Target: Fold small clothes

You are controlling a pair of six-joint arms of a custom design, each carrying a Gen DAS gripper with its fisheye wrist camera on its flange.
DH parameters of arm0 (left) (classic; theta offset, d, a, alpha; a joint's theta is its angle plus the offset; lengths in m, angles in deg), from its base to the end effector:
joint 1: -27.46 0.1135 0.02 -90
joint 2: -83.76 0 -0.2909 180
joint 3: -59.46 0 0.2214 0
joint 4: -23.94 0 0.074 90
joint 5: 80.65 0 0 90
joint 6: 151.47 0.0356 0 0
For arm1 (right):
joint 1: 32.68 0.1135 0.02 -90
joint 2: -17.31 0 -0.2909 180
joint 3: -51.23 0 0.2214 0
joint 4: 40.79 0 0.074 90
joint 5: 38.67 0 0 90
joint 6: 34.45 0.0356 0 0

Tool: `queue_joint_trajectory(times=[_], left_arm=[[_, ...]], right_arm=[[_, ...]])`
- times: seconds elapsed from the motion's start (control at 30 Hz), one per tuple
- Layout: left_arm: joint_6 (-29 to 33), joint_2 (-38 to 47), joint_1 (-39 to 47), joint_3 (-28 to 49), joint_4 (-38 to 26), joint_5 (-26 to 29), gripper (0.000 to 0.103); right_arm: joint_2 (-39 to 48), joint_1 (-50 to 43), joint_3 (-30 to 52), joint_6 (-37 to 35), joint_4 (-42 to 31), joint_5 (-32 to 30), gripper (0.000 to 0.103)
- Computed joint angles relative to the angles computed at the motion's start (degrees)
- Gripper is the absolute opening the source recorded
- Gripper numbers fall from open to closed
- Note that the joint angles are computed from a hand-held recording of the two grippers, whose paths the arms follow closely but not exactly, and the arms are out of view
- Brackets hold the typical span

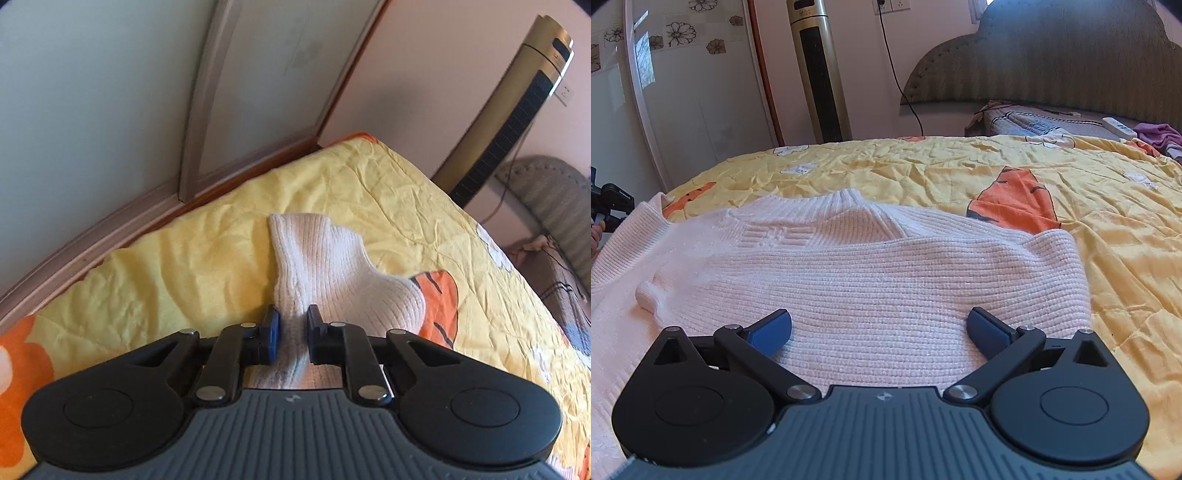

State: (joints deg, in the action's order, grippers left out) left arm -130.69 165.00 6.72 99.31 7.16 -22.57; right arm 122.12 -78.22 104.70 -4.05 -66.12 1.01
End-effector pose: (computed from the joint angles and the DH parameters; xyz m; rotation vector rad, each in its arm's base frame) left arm 0.1907 -0.0521 0.1661 -1.1485 2.0803 0.0018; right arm 0.1981 -0.1628 0.1277 -0.4024 2.2428 0.4384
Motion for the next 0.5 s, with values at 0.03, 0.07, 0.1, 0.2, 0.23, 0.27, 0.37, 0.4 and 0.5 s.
queue_joint_trajectory(times=[0.03,0.07,0.1,0.2,0.23,0.27,0.37,0.4,0.5], left_arm=[[-2.2,-0.9,-1.8,1.2,-3.3,-2.2,0.013],[-4.2,-1.5,-4.1,2.8,-6.6,-4.8,0.013],[-5.6,-2.4,-7.7,5.5,-11.1,-8.5,0.013],[-10.7,-2.6,-22.6,15.6,-24.1,-21.2,0.013],[-12.5,-1.4,-28.1,19.4,-27.6,-25.0,0.013],[-13.7,0.5,-33.3,22.8,-29.6,-28.1,0.013],[-10.3,10.9,-47.9,31.6,-25.3,-33.7,0.013],[-8.2,14.9,-51.5,32.8,-19.4,-33.6,0.013],[-7.8,26.0,-56.0,33.4,-2.4,-25.5,0.013]], right_arm=[[0.2,-0.2,0.4,-0.2,-0.6,-0.2,0.101],[0.4,-0.3,0.6,-0.3,-1.0,-0.4,0.101],[0.5,-0.4,0.7,-0.3,-1.2,-0.5,0.101],[0.6,-0.3,0.9,-0.2,-1.5,-0.6,0.101],[0.7,-0.4,1.0,-0.2,-1.6,-0.7,0.101],[0.8,-0.4,1.2,-0.3,-1.9,-0.8,0.101],[1.3,-0.7,2.0,-0.3,-3.0,-1.4,0.101],[1.5,-0.8,2.2,-0.3,-3.3,-1.6,0.101],[2.0,-1.1,3.0,-0.5,-4.5,-2.0,0.101]])
